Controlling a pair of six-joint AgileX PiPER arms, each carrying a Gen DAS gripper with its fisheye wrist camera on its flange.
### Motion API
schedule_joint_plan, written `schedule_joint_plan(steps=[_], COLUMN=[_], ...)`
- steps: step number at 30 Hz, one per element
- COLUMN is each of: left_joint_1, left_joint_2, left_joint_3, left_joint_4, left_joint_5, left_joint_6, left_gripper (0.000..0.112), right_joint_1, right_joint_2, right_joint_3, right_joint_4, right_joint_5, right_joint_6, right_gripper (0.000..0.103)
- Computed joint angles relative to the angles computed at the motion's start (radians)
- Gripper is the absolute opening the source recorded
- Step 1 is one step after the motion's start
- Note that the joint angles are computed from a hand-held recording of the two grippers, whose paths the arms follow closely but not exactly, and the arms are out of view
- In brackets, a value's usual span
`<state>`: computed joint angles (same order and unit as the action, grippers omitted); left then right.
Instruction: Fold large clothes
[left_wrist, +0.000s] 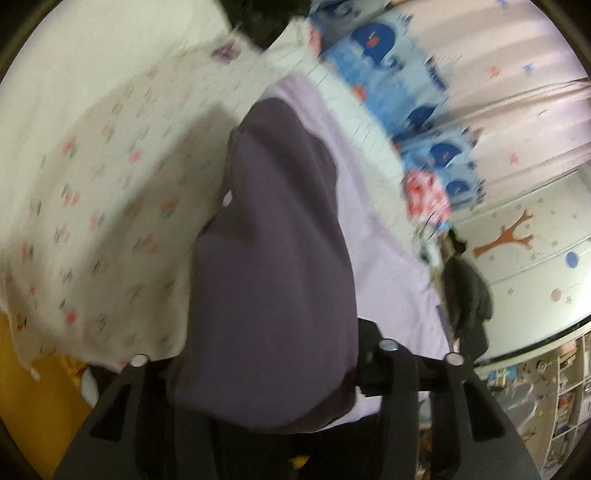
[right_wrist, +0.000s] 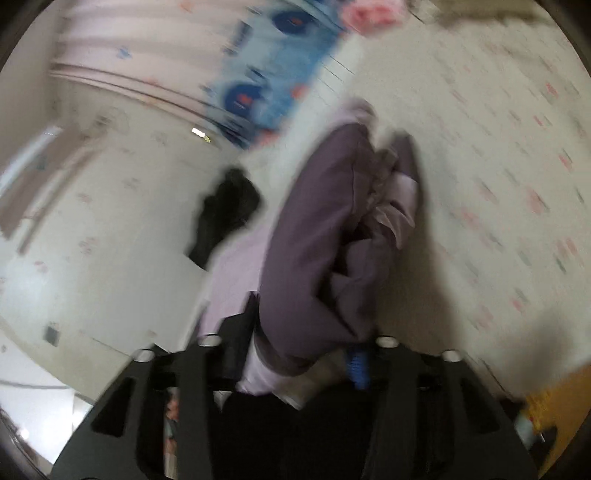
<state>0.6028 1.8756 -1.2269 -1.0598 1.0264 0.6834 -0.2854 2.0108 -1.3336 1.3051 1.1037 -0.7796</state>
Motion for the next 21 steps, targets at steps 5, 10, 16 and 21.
schedule_joint_plan(steps=[5,10,16,21], left_joint_1=[0.027,-0.049,-0.075,-0.100], left_joint_2=[0.037,0.042,-0.049,-0.060], left_joint_3=[0.098,0.086,0.164,0.216], left_joint_4=[-0.093,-0.113,-0.220,-0.250], left_joint_5=[-0.045,-0.151,-0.243,-0.333], left_joint_6=[0.065,0.012,0.164,0.208], left_gripper=[0.073,0.083,0.052,0.053], right_joint_1=[-0.031,0.012,-0.012,-0.051], right_joint_2=[0.077,0.107,0.049,-0.020], right_joint_3=[0.074,0.016,0.080,0.181], right_joint_4=[0.095,0.161,0.128,0.112], right_joint_5=[0.041,0.019,-0.015,-0.083], right_joint_6=[-0.042,-0.054,-0.071,-0.062], right_gripper=[0.074,0.074,0.038,0.049])
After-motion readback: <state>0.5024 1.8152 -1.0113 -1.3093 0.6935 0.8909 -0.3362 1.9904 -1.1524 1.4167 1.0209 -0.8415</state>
